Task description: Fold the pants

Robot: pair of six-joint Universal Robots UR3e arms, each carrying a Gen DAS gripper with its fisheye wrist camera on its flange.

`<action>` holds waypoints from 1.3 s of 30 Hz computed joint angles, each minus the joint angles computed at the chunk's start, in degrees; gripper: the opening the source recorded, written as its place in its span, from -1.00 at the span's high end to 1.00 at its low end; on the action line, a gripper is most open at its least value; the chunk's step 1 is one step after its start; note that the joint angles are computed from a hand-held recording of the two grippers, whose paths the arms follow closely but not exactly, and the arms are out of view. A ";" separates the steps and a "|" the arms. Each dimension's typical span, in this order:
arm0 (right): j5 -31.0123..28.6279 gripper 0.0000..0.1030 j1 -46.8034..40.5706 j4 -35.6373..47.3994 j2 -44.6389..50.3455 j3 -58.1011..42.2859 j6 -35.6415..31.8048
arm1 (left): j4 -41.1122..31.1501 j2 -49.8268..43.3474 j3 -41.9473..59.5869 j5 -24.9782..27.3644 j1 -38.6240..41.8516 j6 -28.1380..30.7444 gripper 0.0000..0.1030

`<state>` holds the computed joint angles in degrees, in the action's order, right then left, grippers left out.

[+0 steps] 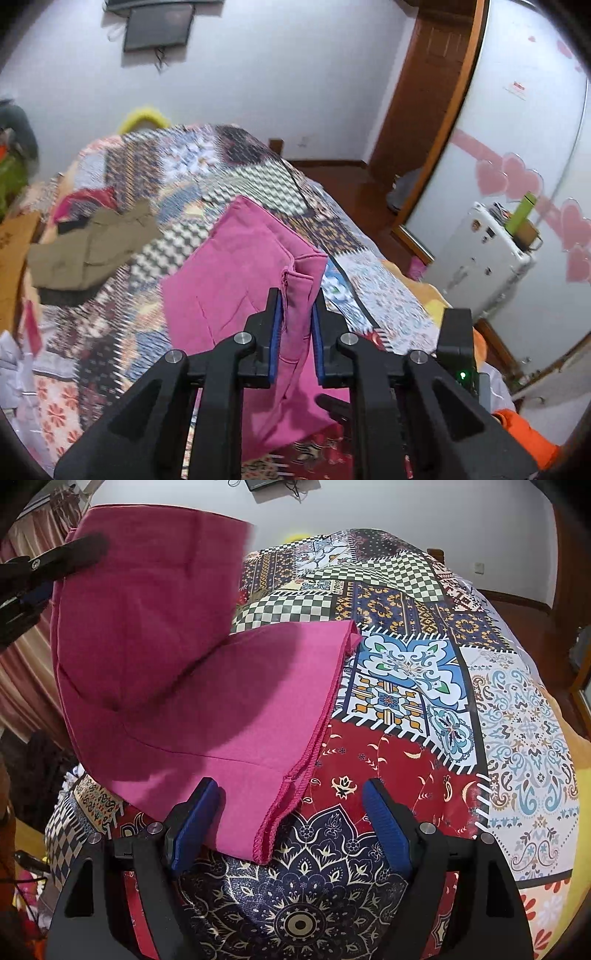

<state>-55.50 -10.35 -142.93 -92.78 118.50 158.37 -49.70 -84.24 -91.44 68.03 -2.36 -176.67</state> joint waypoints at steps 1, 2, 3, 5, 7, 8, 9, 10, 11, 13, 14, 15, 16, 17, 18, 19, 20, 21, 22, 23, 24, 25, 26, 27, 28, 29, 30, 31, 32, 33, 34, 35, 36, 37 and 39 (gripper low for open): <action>0.07 -0.52 -0.05 -0.02 0.06 -0.01 -0.06 | -1.20 -0.79 0.53 -0.85 -0.07 0.25 0.72; 0.10 -0.52 -0.06 -0.07 0.04 0.04 0.02 | -1.83 -1.46 0.93 -1.16 -0.51 0.07 0.72; 0.02 -0.52 0.06 -0.15 -0.04 0.08 0.23 | -2.47 -1.83 1.01 -1.65 -0.49 0.17 0.72; -0.03 -0.52 0.13 -0.21 -0.01 0.06 0.29 | -3.73 -1.91 0.74 -1.38 -0.88 0.26 0.72; -0.03 -0.52 0.14 -0.25 0.00 0.05 0.31 | -4.75 -1.75 0.61 -1.70 -0.75 0.79 0.71; -0.03 -0.52 0.14 -0.25 0.00 0.05 0.31 | -4.94 -1.49 0.26 -1.95 -0.65 0.94 0.70; -0.03 -0.52 0.13 -0.23 0.02 0.02 0.31 | -5.54 -1.44 0.49 -2.16 -0.63 1.15 0.67; -0.04 -0.52 0.15 -0.14 0.01 -0.04 0.31 | -6.29 -1.52 1.02 -2.20 -0.76 1.40 0.51; -0.06 -0.52 0.16 -0.17 -0.02 0.02 0.34 | -6.68 -1.09 1.03 -2.41 -0.74 1.73 0.22; -0.08 -0.52 0.16 -0.21 -0.05 0.05 0.35 | -5.55 -0.19 0.66 -2.23 -0.40 1.52 -0.33; -0.13 -0.52 0.16 -0.24 -0.04 0.04 0.42 | -3.62 0.80 -0.15 -2.10 0.12 0.87 -0.59; -0.18 -0.52 0.18 -0.29 0.00 -0.02 0.53 | -1.77 1.44 -0.70 -1.33 0.29 0.03 -0.67; -0.33 -0.52 0.27 -0.33 0.05 -0.10 0.70 | -0.89 1.30 -0.29 -0.42 0.44 -0.26 -0.76; -0.34 -0.52 0.23 -0.55 0.03 0.00 0.70 | -0.08 0.81 0.48 1.52 0.25 -0.28 -0.79; -0.32 -0.52 0.19 -0.51 0.01 -0.02 0.77 | 0.12 0.08 1.37 3.31 0.03 -0.09 -0.79; -0.38 -0.52 0.17 -0.35 0.04 -0.15 0.78 | -0.02 -1.23 2.93 5.99 -0.42 0.14 -0.80; -0.55 -0.52 0.23 -0.08 0.06 -0.42 0.87 | -0.17 -2.49 4.03 7.31 -0.39 0.58 -0.80; -0.77 -0.51 0.24 0.30 -0.08 -0.69 1.12 | -0.60 -3.72 5.25 8.25 -0.20 1.23 -0.80; -0.71 -0.51 0.01 0.69 -0.41 -0.89 1.41 | -1.24 -5.03 6.50 8.60 0.34 2.16 -0.81; -0.33 -0.51 -0.44 0.84 -0.89 -0.75 1.38 | -2.86 -7.14 8.76 8.95 1.07 3.42 -0.83; -0.09 -0.51 -0.85 1.09 -1.38 -0.67 1.25 | -4.09 -8.85 10.47 9.30 1.57 4.07 -0.83; 0.08 -0.51 -1.48 1.47 -2.05 -0.54 0.98 | -6.27 -11.65 13.54 9.74 2.23 4.63 -0.83; 0.20 -0.51 -2.17 2.00 -2.40 -0.62 0.61 | -8.11 -13.77 15.79 9.49 3.06 5.03 -0.83; 0.08 -0.51 -2.46 2.07 -2.94 -0.21 0.64 | -10.36 -15.81 18.10 8.63 3.97 5.49 -0.83; 0.13 -0.51 -3.32 2.63 -3.36 -0.12 0.46 | -13.09 -18.23 21.01 7.38 4.90 6.00 -0.83; 0.24 -0.51 -3.96 3.11 -3.78 0.09 0.42 | -16.22 -21.51 24.66 5.90 6.01 6.22 -0.83; 0.41 -0.51 -4.82 3.83 -4.15 0.25 0.39 | -18.48 -24.26 27.76 5.72 6.50 5.99 -0.83; 0.51 -0.51 -5.91 4.29 -4.48 0.52 0.47 | -20.71 -27.41 31.42 6.49 6.54 5.08 -0.83; 0.39 -0.51 -6.64 4.30 -4.79 0.84 0.65 | -22.80 -31.24 35.50 7.58 6.51 3.85 -0.83; 0.10 -0.51 -7.65 4.14 -5.25 1.32 0.98 | -23.80 -33.61 37.85 8.14 6.49 3.35 -0.83; 0.07 -0.51 -8.70 4.28 -5.79 1.75 1.11 | -24.72 -35.94 40.14 8.75 6.40 3.02 -0.83; 0.20 -0.51 -9.84 4.63 -6.31 2.10 1.09 | -25.66 -38.89 42.92 9.91 5.98 2.55 -0.83; 0.31 -0.51 -10.65 4.92 -6.68 2.25 1.11 | -26.76 -41.09 45.38 10.91 5.61 2.41 -0.83; 0.31 -0.51 -11.76 5.05 -7.07 2.46 1.29 | -28.42 -43.79 48.29 12.31 5.11 2.65 -0.83; 0.05 -0.51 -12.94 5.62 -7.49 2.26 1.62 | -34.37 -49.62 55.38 15.44 3.64 4.75 -0.89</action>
<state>-55.45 -23.29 -137.31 -100.28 120.76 159.99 -84.08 -133.85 -36.06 83.47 1.28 -171.93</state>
